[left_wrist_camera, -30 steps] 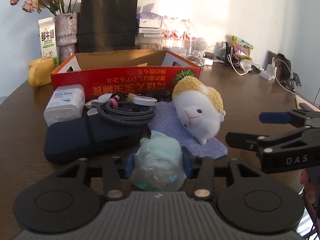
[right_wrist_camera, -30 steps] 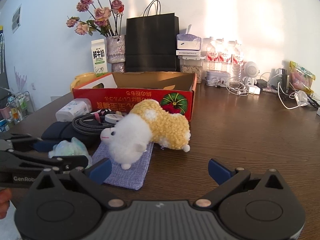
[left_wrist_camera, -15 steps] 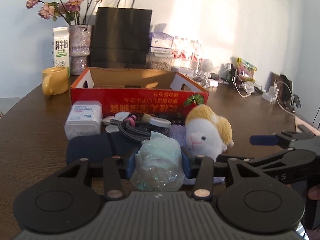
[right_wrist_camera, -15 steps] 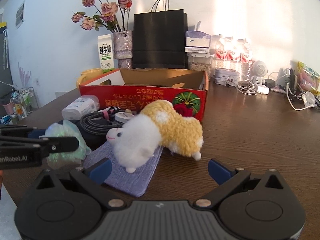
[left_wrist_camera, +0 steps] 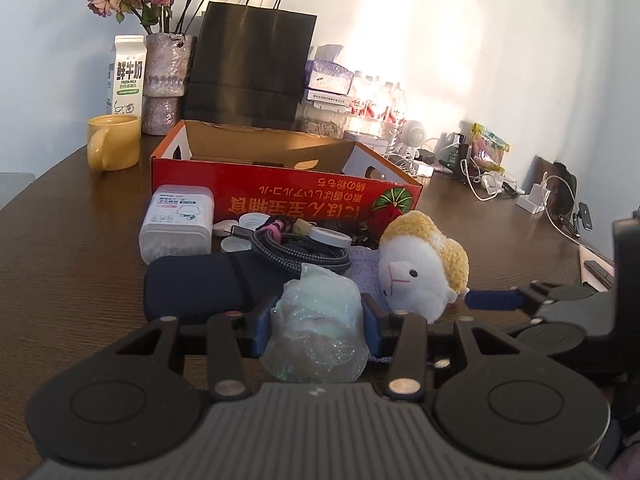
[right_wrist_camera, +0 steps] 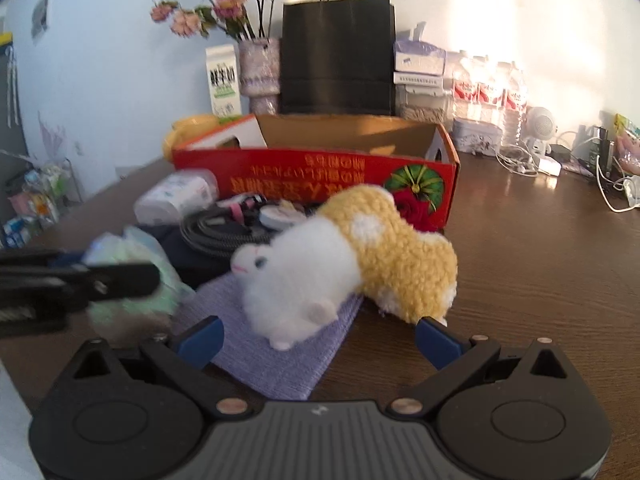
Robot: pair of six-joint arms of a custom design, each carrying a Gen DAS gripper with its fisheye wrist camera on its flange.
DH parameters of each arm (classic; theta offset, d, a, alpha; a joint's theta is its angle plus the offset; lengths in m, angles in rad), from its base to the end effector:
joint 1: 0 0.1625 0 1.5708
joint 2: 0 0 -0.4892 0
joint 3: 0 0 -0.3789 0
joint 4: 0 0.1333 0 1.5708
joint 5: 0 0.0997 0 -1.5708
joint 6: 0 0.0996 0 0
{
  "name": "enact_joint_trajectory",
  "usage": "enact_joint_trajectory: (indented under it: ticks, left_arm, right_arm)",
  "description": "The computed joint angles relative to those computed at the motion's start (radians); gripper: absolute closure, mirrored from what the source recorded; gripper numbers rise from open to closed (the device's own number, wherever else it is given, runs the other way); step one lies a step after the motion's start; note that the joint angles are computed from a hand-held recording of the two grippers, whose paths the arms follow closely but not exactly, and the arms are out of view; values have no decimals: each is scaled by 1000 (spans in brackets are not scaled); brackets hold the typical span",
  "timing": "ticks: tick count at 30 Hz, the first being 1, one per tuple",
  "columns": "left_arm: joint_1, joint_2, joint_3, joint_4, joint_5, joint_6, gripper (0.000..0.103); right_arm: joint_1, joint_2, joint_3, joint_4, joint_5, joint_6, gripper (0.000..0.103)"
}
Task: Organize objects
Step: 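Grasp the white plush sheep with the right tool while the left tool holds the bag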
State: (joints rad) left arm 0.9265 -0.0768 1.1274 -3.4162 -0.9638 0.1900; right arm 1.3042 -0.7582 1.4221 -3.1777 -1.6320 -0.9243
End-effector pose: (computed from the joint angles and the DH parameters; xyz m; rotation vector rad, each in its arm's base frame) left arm -0.3311 -0.7573 -0.1149 0.7065 2.3987 -1.1888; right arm -0.0861 -0.7981 0.2877 0.7369 -2.2749 0.9682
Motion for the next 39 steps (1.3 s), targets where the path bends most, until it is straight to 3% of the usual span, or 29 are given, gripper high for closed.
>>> enact_joint_trajectory:
  ticks: [4, 15, 22, 26, 29, 33, 39]
  left_arm:
    - [2, -12, 24, -27, 4, -2, 58]
    - [2, -38, 65, -95, 43, 5, 57]
    - [4, -41, 65, -99, 46, 0, 56]
    - [7, -48, 76, -109, 49, -4, 56]
    - [9, -53, 83, -120, 53, -3, 56]
    - [12, -55, 82, -118, 57, -8, 56]
    - [15, -58, 84, -116, 59, -9, 55]
  right_arm:
    - [5, 20, -9, -11, -41, -15, 1]
    - [4, 16, 7, -35, -33, 11, 1]
    - [1, -18, 4, 66, 96, 168, 2]
    - [14, 13, -71, 115, 65, 289, 9]
    - [13, 28, -112, 137, 67, 366, 9]
    - [8, 39, -143, 152, 74, 413, 10]
    - [9, 54, -176, 163, 46, 415, 22]
